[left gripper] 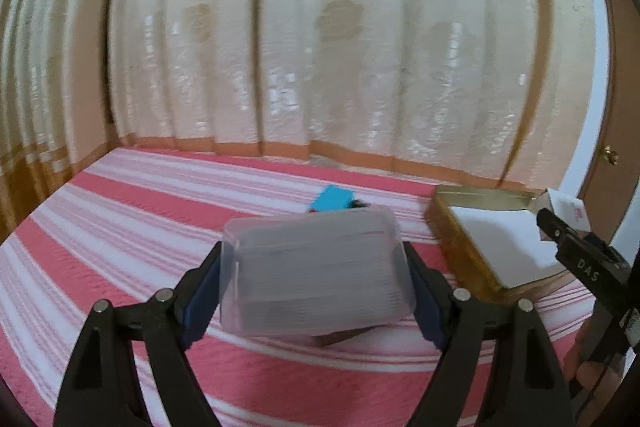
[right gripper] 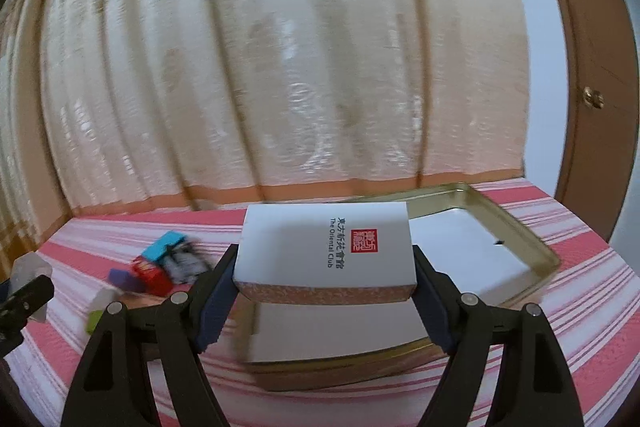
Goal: Organize rigid objects
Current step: 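Carry both held boxes over the gold tray with both grippers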
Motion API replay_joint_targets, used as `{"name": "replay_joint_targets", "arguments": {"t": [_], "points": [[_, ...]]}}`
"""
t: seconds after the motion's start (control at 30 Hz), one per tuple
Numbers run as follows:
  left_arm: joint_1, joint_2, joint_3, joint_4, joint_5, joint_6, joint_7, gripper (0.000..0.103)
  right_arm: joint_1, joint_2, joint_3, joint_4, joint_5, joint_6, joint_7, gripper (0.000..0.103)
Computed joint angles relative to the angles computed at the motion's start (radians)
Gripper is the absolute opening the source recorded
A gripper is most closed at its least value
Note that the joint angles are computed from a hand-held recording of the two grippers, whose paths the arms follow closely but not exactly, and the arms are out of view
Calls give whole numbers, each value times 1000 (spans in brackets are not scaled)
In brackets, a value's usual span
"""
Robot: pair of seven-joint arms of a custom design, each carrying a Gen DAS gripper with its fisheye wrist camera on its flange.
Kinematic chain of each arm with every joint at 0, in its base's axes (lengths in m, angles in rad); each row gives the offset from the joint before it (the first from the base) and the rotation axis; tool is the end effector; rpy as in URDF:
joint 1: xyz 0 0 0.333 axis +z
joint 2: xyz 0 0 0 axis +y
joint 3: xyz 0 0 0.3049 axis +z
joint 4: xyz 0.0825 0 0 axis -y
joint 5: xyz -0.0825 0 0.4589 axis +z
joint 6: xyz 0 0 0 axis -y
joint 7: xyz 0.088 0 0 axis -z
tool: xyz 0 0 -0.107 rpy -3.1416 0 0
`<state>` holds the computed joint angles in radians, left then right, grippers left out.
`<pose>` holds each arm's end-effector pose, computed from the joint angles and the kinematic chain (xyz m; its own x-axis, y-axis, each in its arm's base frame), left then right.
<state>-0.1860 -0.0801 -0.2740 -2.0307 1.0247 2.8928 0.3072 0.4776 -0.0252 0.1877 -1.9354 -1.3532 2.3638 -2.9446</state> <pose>0.5522 -0.3339 0.5289 -0.1512 -0.9837 0.0972 -0.4856 -0.0117 -0.8741 0.5296 0.4012 0.5162 -0.2048 -0.9747 -0.0900 -0.3534 0.1594 -0.9218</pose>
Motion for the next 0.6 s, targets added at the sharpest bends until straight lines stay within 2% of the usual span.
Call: {"name": "replay_joint_targets", "arguments": {"t": [0.17, 0.33, 0.6], "points": [[-45, 79, -13, 94, 48, -9, -13, 82, -32, -57, -8, -62, 20, -1, -1, 81], [-130, 177, 14, 203, 42, -21, 27, 82, -72, -87, -6, -100, 43, -19, -18, 81], [-267, 370, 57, 421, -36, -80, 143, 82, -126, -110, -16, -138, 127, -53, -91, 81]]}}
